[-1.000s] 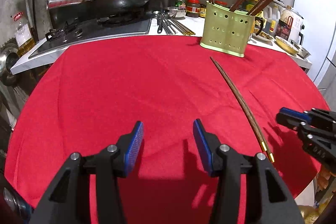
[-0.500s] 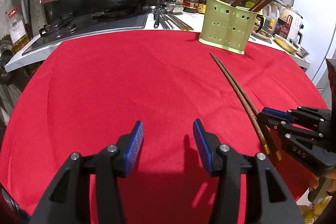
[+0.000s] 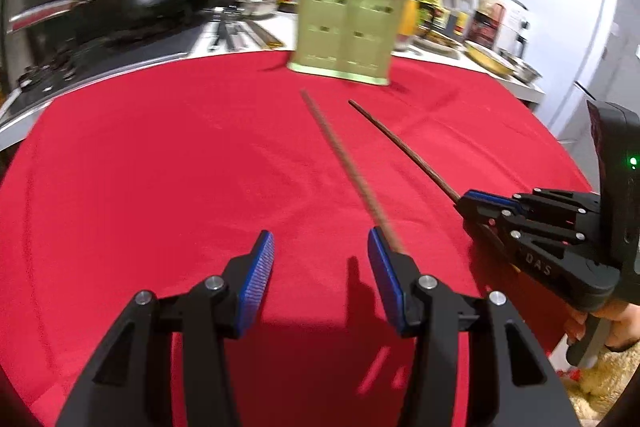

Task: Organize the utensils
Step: 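Lift the chopstick by its gold end with the right tool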

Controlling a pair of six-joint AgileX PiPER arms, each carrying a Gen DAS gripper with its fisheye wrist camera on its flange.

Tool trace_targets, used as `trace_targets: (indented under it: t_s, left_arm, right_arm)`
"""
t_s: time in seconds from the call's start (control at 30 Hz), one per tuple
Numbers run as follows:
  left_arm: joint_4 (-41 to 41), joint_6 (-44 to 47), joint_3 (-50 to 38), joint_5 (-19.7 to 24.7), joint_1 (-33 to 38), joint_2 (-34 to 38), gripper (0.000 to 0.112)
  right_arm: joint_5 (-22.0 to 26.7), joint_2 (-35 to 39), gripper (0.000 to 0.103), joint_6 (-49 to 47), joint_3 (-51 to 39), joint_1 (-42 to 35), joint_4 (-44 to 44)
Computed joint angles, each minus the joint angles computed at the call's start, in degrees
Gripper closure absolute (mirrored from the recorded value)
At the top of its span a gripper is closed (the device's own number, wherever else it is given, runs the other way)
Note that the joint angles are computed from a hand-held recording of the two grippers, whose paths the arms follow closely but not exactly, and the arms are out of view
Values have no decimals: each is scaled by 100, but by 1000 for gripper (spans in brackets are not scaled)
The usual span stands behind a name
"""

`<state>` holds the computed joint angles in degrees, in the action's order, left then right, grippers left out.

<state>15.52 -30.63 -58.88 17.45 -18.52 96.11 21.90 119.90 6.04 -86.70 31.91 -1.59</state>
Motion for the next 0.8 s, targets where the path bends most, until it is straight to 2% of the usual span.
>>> trace_targets:
  t_s: [0.13, 0.3, 0.4, 0.47, 0.6, 0.7, 0.8]
  left_arm:
    - [-945, 888, -378, 80, -145, 330, 72]
    - [-999, 899, -1081, 500, -339, 915, 83]
    - [-303, 240, -1350, 777, -486, 1091, 89]
    - [319, -233, -1454, 1043, -596, 1137, 102]
    - [1118, -634, -1306, 1408, -697, 986, 103]
    - [1290, -551, -975, 1316, -662, 770, 103]
    - [1111, -475, -562, 988, -517, 510, 102]
  right_arm:
    - [-222, -205, 96, 56, 390, -206, -28]
    - [-419, -319, 96, -276, 639, -336, 321]
    - [-519, -353, 96, -542, 731, -376, 603]
    - [-606, -356, 96, -866, 783, -397, 951]
    - [-687, -326, 96, -652, 769, -363, 771]
    - [-696, -315, 95, -505, 756, -337, 586]
    - [-700, -357, 94, -340, 810, -313, 403]
